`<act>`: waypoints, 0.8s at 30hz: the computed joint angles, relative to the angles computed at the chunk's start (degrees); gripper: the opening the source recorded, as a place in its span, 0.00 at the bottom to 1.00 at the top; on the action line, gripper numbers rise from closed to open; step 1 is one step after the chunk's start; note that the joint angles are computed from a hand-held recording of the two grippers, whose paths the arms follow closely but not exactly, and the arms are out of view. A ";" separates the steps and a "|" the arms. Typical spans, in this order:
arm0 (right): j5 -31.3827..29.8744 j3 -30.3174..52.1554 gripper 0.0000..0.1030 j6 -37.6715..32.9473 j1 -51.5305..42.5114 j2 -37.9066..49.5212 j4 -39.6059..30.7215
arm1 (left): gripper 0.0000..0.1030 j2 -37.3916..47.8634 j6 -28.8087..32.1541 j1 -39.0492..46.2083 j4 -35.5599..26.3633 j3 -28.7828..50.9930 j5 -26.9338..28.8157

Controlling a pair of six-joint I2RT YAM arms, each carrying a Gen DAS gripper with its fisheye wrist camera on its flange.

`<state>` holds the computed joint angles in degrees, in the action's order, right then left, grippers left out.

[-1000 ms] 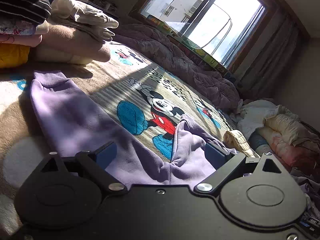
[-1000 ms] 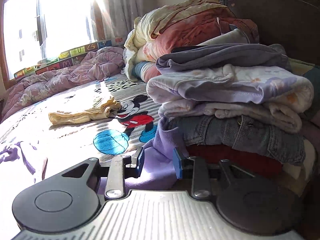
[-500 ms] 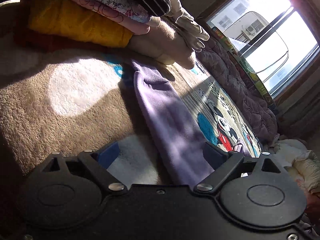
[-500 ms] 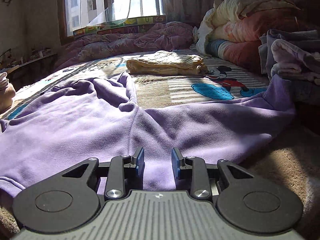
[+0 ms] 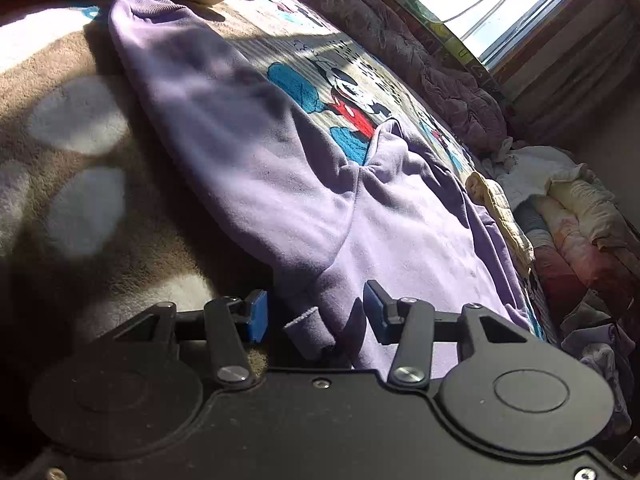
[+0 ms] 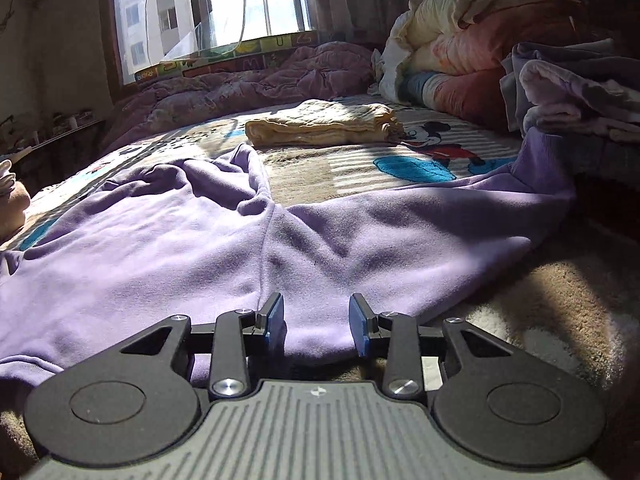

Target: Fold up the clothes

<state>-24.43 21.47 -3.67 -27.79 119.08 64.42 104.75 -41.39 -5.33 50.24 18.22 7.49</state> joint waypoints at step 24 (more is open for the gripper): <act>-14.30 45.17 0.72 59.73 -29.84 23.63 -11.31 | 0.74 2.58 11.28 -11.68 -3.73 5.05 -15.66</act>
